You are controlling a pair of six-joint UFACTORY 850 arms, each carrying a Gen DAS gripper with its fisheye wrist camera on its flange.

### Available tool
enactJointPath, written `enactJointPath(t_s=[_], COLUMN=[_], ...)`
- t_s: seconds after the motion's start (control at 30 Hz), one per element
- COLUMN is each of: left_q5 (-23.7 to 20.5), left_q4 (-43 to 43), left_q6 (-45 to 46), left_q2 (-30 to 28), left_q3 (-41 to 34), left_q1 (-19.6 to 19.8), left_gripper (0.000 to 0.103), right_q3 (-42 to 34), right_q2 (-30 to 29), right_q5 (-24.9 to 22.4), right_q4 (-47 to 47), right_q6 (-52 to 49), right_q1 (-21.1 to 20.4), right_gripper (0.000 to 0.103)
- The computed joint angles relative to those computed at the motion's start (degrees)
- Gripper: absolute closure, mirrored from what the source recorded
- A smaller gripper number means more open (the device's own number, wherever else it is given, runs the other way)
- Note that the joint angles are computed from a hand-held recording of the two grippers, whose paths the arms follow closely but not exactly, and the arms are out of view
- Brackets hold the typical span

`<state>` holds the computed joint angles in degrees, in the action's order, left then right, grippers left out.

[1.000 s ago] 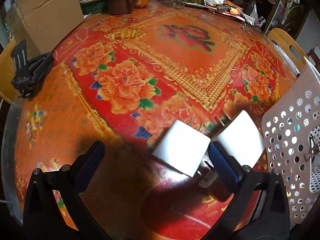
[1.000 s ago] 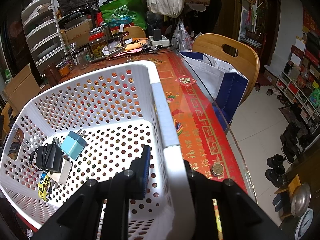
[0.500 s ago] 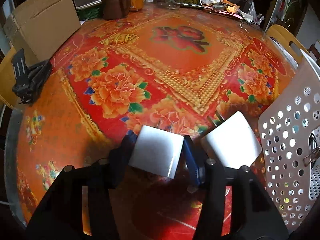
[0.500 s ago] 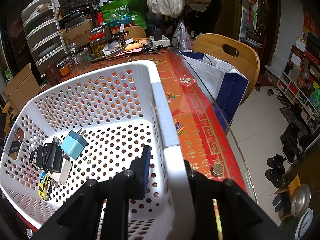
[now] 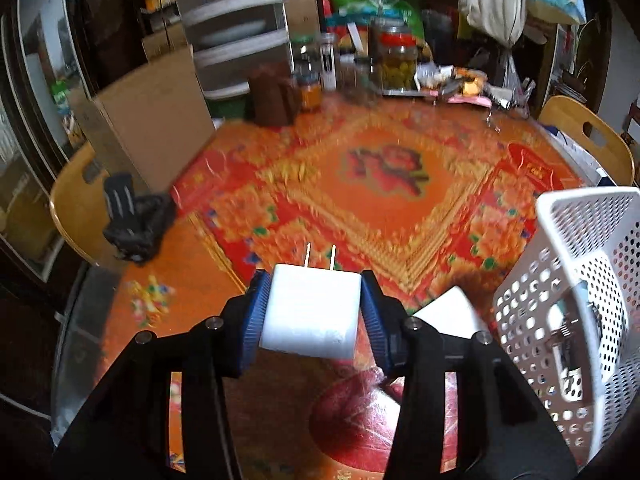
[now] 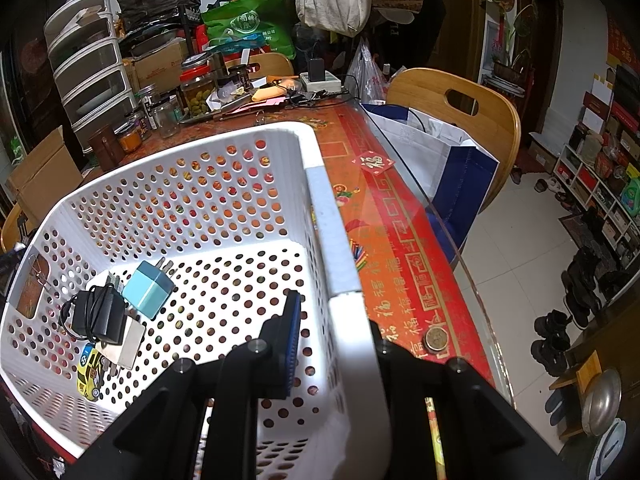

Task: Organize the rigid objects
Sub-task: 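Grasp a white square charger with the left tool, then lower the white charger into the basket and open the left tool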

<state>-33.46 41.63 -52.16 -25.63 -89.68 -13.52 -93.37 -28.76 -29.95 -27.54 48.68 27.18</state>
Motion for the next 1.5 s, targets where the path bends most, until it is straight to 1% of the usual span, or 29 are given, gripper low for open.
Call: enactJointPath(t_s=[0.23, 0.5, 0.73, 0.87, 0.97, 1.03, 1.17, 1.23, 1.27, 1.3, 1.37, 1.47, 1.5], left_q5=[-0.59, -1.36, -1.8, -3.23, -6.22, -8.41, -15.3, -17.82, -19.97, -20.98, -24.37, -26.88, -28.35], left_q4=[4.32, 6.69, 1.12, -7.07, -14.35, -18.03, -25.07, -27.15, -28.24, -29.15, -31.0, -30.54, -30.72], left_q6=[-2.43, -0.93, 7.91, 17.57, 26.18, 30.34, 38.37, 40.7, 42.19, 43.37, 45.55, 47.32, 48.04], left_q2=[2.51, 3.45, 0.56, -3.16, -6.98, -9.63, -17.12, -19.95, -22.0, -23.24, -26.73, -29.37, -30.44], left_q3=[-0.58, -3.89, -10.5, -15.85, -20.51, -23.58, -33.05, -36.48, -39.25, -40.74, -45.52, -48.99, -50.78], left_q1=[-2.15, -6.84, -10.4, -12.11, -13.58, -14.28, -15.63, -16.02, -16.44, -16.39, -16.5, -16.79, -16.76], left_gripper=[0.061, 0.061, 0.061, 0.062, 0.062, 0.062, 0.063, 0.063, 0.063, 0.063, 0.063, 0.063, 0.063], right_q3=[-0.1, -0.47, -0.78, -1.37, -1.63, -2.15, -1.83, -1.44, -1.42, -1.57, -1.31, -1.47, -1.41], right_q2=[-0.06, -0.26, -0.45, -0.75, -0.91, -1.22, -1.14, -0.96, -0.94, -1.05, -0.9, -1.03, -1.02], right_q5=[-0.07, -0.14, -0.16, -0.38, -0.3, -0.37, 0.17, 0.52, 0.51, 0.47, 0.65, 0.76, 0.86], right_q4=[0.04, 0.01, 0.13, 0.31, 0.5, 0.74, 0.78, 0.84, 0.86, 0.95, 1.03, 1.08, 1.12], right_q6=[-0.1, -0.01, -0.07, -0.22, -0.38, -0.57, -0.47, -0.58, -0.61, -0.75, -0.84, -0.86, -0.91], right_q1=[0.02, 0.11, 0.17, 0.28, 0.3, 0.34, 0.28, 0.17, 0.16, 0.17, 0.13, 0.14, 0.13], right_gripper=[0.085, 0.085, 0.084, 0.084, 0.084, 0.084, 0.084, 0.084, 0.084, 0.084, 0.084, 0.084, 0.084])
